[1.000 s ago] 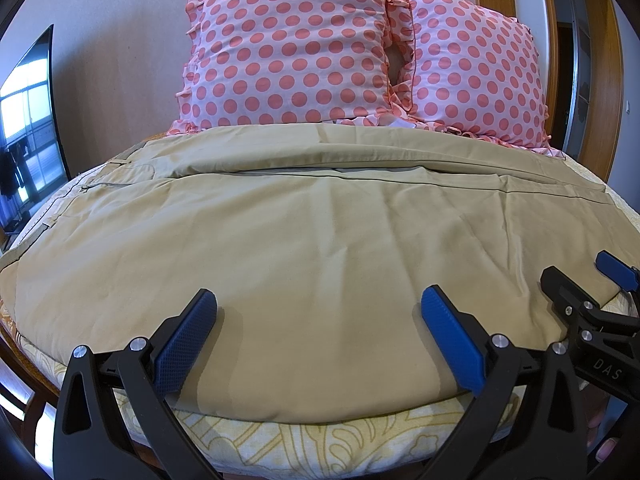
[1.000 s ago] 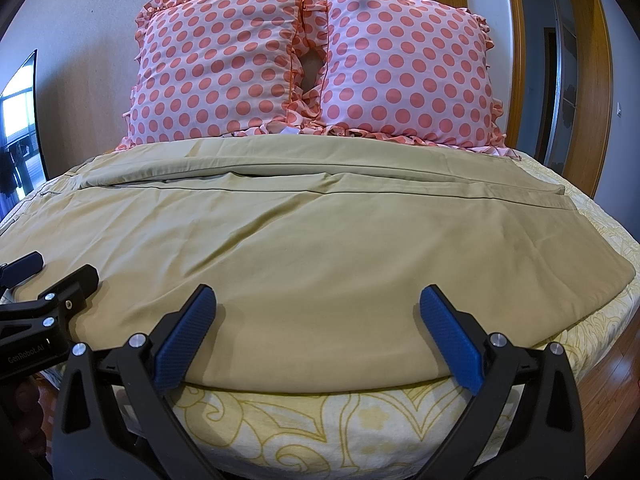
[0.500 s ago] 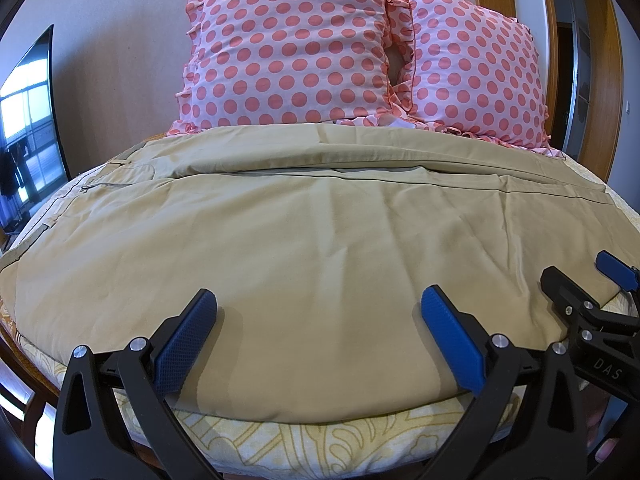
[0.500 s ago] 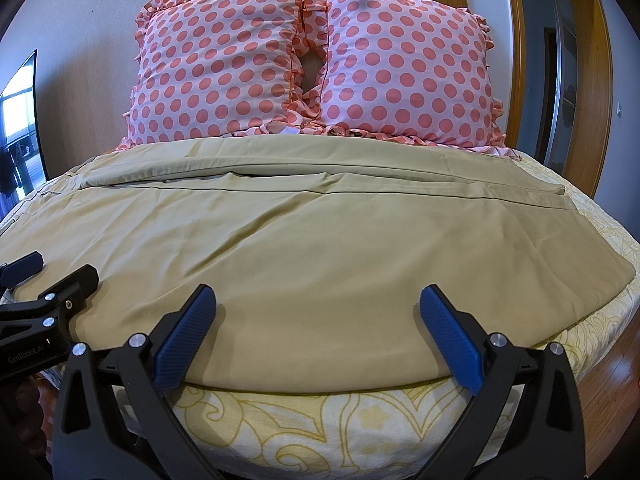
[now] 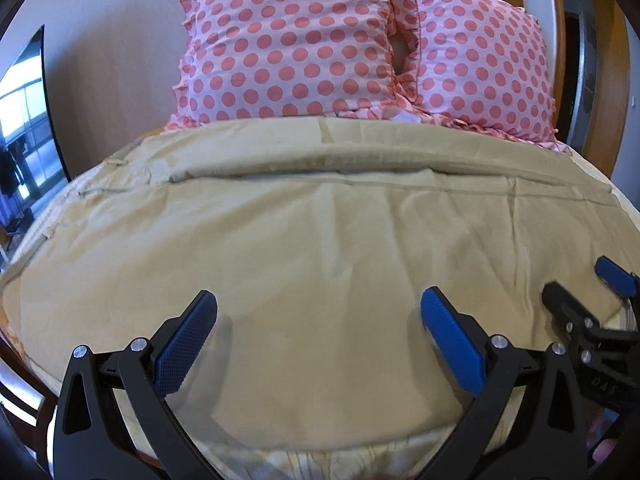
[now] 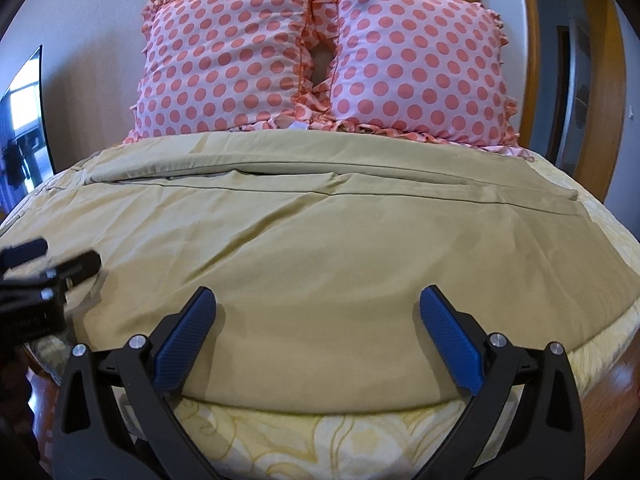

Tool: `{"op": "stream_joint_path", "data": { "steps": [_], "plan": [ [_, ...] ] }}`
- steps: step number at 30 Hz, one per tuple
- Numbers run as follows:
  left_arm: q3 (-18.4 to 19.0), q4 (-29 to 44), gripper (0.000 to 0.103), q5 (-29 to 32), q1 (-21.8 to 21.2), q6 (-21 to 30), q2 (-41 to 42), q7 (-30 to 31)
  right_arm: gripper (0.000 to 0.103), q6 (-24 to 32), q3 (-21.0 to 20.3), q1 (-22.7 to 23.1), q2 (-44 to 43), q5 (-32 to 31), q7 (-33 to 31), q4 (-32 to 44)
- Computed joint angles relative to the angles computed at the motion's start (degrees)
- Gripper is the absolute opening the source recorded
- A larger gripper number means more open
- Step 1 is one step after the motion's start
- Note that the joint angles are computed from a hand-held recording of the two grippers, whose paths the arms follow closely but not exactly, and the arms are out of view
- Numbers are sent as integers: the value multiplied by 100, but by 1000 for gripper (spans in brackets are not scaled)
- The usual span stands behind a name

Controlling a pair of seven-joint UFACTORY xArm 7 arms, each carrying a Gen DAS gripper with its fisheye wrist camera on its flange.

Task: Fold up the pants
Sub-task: 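Reach the right tool to the trouser leg hem and close on it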

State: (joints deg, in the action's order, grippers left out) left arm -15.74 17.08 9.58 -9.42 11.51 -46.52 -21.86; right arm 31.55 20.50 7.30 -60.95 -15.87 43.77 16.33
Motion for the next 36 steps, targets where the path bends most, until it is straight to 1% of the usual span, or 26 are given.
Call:
{"op": "stream_joint_path", "data": {
  "steps": [1,2,4,5,7,10,12,15,16,17,18,19,20,21,23,25,27,28,30,32,33,35,36],
  "plan": [
    [-29,86,102,26,65,70,2,-7,101,67,-42,-47,115,-34,-90,97],
    [-190,290,102,108,277,168,102,-75,101,137,-88,-124,199,-98,-198,188],
    [-316,486,102,224,466,199,207,-164,101,106,-255,-323,272,-219,-382,323],
    [-452,669,102,323,669,222,320,-251,101,25,-385,-452,285,-266,-472,372],
    [-600,932,102,477,901,294,521,-385,101,-69,-704,-781,451,-314,-708,610],
    [-668,1358,102,693,1115,384,921,-531,101,-84,-1189,-1263,1087,-235,-1081,1195],
    [-750,1629,102,885,1306,358,1200,-687,101,-220,-1395,-1628,1637,-212,-1206,1588],
    [-869,1876,102,1173,1578,210,1512,-1025,101,-378,-1378,-2517,2860,-447,-870,2470],
    [-842,1918,102,1225,1594,147,1611,-1101,101,-358,-1319,-2841,3361,-613,-590,2863],
    [-749,1955,102,1222,1546,70,1752,-1131,101,-349,-1362,-3030,3863,-738,-350,3249],
    [-631,1970,102,1189,1452,28,1861,-1130,99,-265,-1405,-3089,4174,-835,-176,3516],
    [-454,1984,102,1097,1271,56,1952,-1058,93,-134,-1470,-3188,4708,-933,26,3992],
    [-92,2026,102,846,906,57,2104,-832,84,15,-1534,-3180,5013,-986,107,4288],
    [142,2025,102,659,690,-19,2175,-706,80,241,-1601,-3188,5472,-1049,225,4751],
    [238,1975,102,514,643,-182,2197,-730,71,540,-1768,-3107,6043,-1039,329,5331],
    [275,1970,102,417,612,-212,2222,-718,64,698,-1952,-3027,6525,-695,306,5784],
    [266,2005,102,381,601,-146,2259,-683,60,900,-2098,-2918,6929,-485,292,6183],
    [242,2054,102,386,609,-80,2302,-673,59,951,-2174,-2837,7004,-536,318,6231],
    [331,2098,102,322,493,-13,2357,-549,58,1364,-2326,-2566,7244,-911,401,6477],
    [435,2141,102,222,353,56,2418,-396,57,1449,-2509,-2249,7262,-1537,539,6428],
    [462,2162,102,183,319,80,2444,-351,56,1433,-2590,-2138,7215,-1704,586,6342],
    [561,2171,102,57,219,110,2471,-241,38,1120,-2719,-2091,6980,-1468,548,5994],
    [641,2168,102,-40,139,103,2484,-152,32,929,-2782,-2103,6829,-1292,527,5781]
  ]
}}
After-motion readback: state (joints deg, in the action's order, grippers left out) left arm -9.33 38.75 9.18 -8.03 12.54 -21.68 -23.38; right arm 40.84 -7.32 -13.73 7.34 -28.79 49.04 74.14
